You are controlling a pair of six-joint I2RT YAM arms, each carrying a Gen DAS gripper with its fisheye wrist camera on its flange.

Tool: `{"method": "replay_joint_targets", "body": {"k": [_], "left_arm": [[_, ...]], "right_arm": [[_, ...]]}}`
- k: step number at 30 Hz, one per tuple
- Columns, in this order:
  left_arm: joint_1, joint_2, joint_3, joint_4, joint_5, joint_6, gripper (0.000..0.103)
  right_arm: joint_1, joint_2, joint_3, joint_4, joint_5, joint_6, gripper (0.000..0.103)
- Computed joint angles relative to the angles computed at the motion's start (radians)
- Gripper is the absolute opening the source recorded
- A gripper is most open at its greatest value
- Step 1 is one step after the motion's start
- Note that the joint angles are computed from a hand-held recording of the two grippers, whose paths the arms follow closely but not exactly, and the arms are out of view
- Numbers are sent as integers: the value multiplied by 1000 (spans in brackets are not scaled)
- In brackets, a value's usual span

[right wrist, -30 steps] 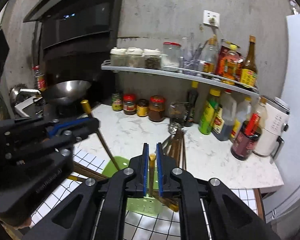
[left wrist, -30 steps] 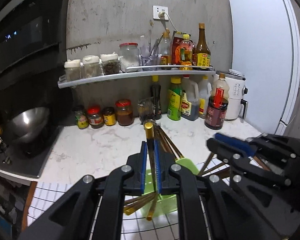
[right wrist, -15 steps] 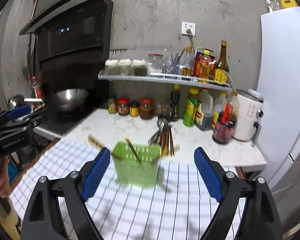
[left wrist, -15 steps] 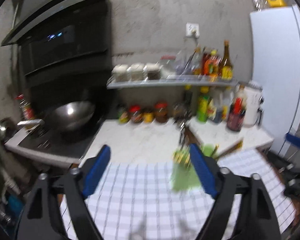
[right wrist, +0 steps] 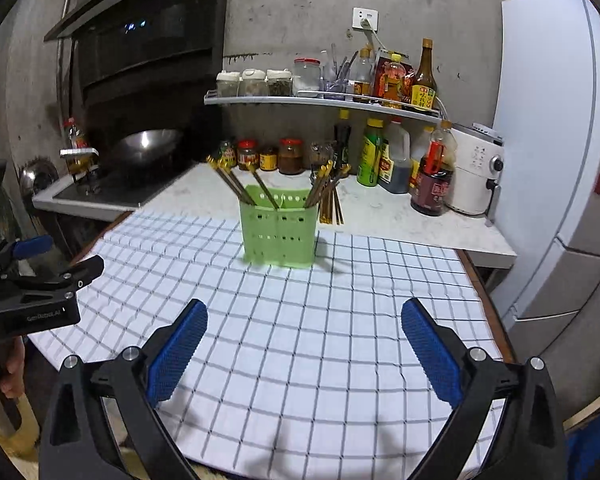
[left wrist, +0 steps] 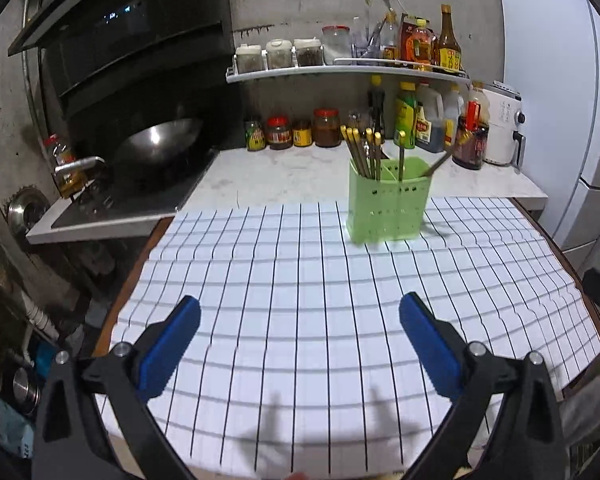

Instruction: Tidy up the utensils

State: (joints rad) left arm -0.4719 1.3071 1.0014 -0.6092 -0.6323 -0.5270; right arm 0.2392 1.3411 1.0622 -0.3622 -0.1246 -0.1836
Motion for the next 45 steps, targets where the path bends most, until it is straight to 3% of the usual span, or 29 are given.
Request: {"method": "replay_joint_targets", "body": {"k": [9, 45], "left_arm": [[-99, -33, 1, -121, -98, -107, 97], [-25, -39, -10, -81, -40, -64, 97]], "right_arm": [[-26, -87, -51, -18, 10, 25, 97], [-25, -26, -10, -40, -23, 52, 97]]}}
